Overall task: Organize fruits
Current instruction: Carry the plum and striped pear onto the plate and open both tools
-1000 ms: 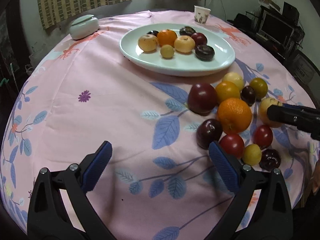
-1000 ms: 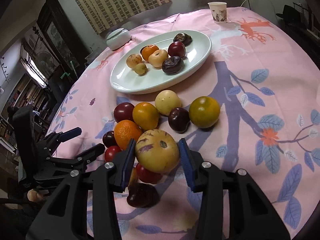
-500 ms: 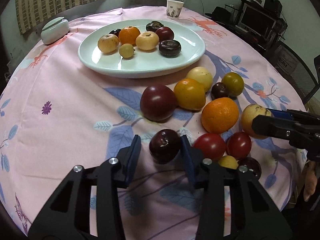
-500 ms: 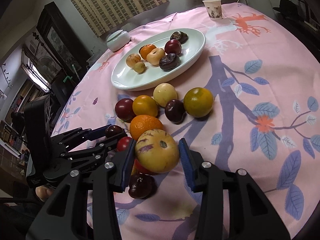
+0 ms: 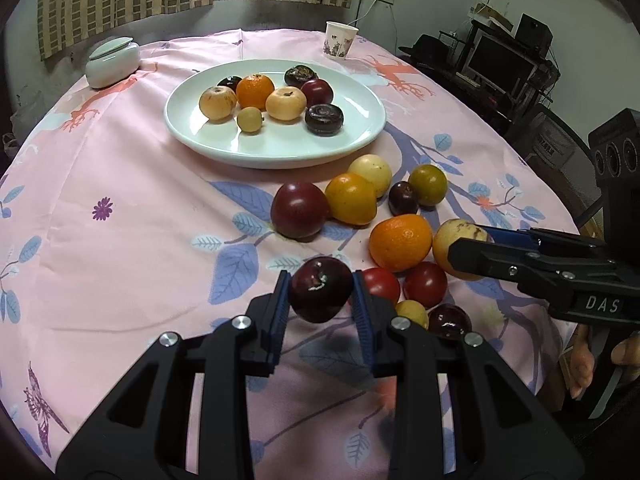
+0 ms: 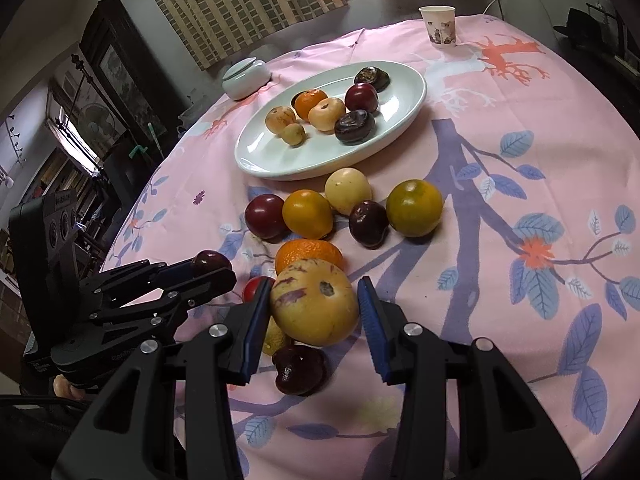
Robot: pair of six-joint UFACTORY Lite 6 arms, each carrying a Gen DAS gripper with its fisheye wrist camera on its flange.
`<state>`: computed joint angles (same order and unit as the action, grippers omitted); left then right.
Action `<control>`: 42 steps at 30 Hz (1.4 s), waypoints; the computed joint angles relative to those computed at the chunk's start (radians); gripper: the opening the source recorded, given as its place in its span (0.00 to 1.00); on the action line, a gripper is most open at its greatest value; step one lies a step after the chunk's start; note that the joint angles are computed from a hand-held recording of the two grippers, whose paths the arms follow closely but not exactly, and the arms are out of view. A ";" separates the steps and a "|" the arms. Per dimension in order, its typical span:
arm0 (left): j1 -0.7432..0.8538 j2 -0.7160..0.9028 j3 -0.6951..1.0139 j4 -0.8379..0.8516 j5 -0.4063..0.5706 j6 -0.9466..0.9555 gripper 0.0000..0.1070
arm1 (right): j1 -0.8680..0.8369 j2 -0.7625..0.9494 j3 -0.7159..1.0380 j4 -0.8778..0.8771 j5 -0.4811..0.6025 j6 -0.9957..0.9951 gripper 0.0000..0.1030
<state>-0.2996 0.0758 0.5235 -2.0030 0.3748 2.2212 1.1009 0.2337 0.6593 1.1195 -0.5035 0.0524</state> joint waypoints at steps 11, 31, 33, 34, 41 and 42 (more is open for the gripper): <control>0.054 -0.003 0.026 0.102 0.012 -0.090 0.29 | 0.002 -0.006 0.021 0.041 -0.011 -0.063 0.43; 0.089 0.488 0.814 0.892 -0.057 -0.973 0.29 | -0.280 0.184 0.451 0.232 0.142 -0.728 0.43; 0.079 0.578 0.936 0.998 -0.049 -1.104 0.29 | -0.323 0.275 0.564 0.304 0.179 -0.849 0.43; 0.078 0.619 0.994 1.045 -0.035 -1.162 0.29 | -0.345 0.319 0.615 0.346 0.202 -0.904 0.43; 0.079 0.754 1.160 1.133 0.005 -1.285 0.29 | -0.413 0.495 0.825 0.634 0.267 -1.240 0.43; 0.081 0.762 1.169 1.134 0.007 -1.288 0.29 | -0.419 0.509 0.840 0.663 0.272 -1.270 0.43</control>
<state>-0.2190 0.8381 1.6920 -0.8689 0.3821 0.9328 0.6822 0.7429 1.4989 1.7826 -0.2317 -1.2180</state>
